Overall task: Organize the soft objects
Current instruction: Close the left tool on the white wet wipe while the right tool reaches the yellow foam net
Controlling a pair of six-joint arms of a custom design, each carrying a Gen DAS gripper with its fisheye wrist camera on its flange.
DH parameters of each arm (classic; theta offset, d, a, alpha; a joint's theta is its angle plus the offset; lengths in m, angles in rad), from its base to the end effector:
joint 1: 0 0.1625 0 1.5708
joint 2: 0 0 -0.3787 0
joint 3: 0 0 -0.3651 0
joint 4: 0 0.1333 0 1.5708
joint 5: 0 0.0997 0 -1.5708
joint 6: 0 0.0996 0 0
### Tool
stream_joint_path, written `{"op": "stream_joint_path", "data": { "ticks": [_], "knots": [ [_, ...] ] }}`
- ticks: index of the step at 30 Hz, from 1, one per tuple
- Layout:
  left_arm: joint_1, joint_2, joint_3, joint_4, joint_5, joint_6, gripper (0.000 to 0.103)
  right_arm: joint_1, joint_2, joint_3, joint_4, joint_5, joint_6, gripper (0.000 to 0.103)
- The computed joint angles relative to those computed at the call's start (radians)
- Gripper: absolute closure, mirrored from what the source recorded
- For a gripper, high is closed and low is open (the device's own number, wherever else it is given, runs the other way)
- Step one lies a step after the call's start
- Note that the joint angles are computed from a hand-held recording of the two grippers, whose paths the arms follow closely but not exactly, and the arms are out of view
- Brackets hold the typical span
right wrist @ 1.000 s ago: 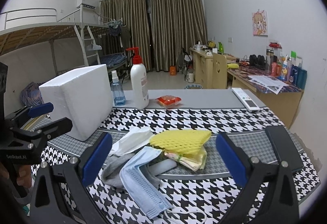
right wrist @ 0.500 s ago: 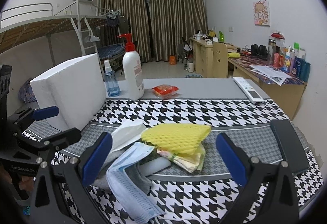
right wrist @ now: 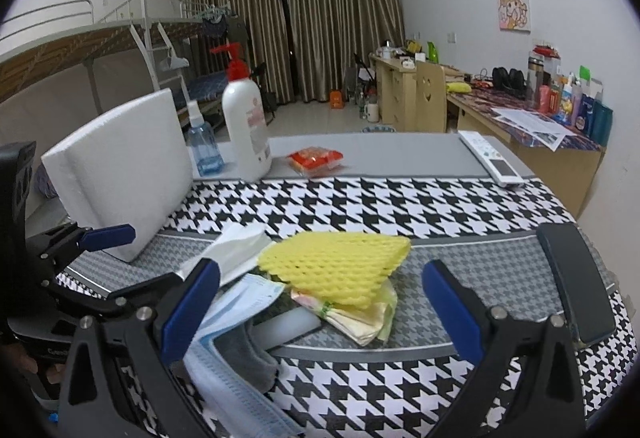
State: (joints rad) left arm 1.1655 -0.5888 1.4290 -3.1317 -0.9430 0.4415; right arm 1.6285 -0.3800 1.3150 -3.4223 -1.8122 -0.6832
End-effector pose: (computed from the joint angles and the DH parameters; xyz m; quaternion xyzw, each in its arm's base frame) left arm -0.0945 -0.7067 0.1061 0.2664 0.8562 -0.3301 0.2950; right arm 0.1500 -0.6984 0.0295 0.2727 -0.8492 0.3846 0.2379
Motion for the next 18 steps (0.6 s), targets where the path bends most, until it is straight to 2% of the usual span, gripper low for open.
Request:
{"op": "stream_joint_path", "data": {
  "ticks": [10, 15, 18],
  "knots": [
    [0.003, 0.046, -0.082, 0.109, 0.022, -0.025, 0.026, -0.008, -0.001, -0.018, 0.028, -0.011, 0.019, 0.001],
    [0.009, 0.06, -0.109, 0.142, 0.022, -0.033, 0.03, -0.008, 0.004, -0.031, 0.05, -0.013, 0.023, 0.001],
    [0.014, 0.066, -0.124, 0.173, 0.021, -0.044, 0.041, -0.01, 0.004, -0.038, 0.07, -0.012, 0.029, 0.001]
  ]
}}
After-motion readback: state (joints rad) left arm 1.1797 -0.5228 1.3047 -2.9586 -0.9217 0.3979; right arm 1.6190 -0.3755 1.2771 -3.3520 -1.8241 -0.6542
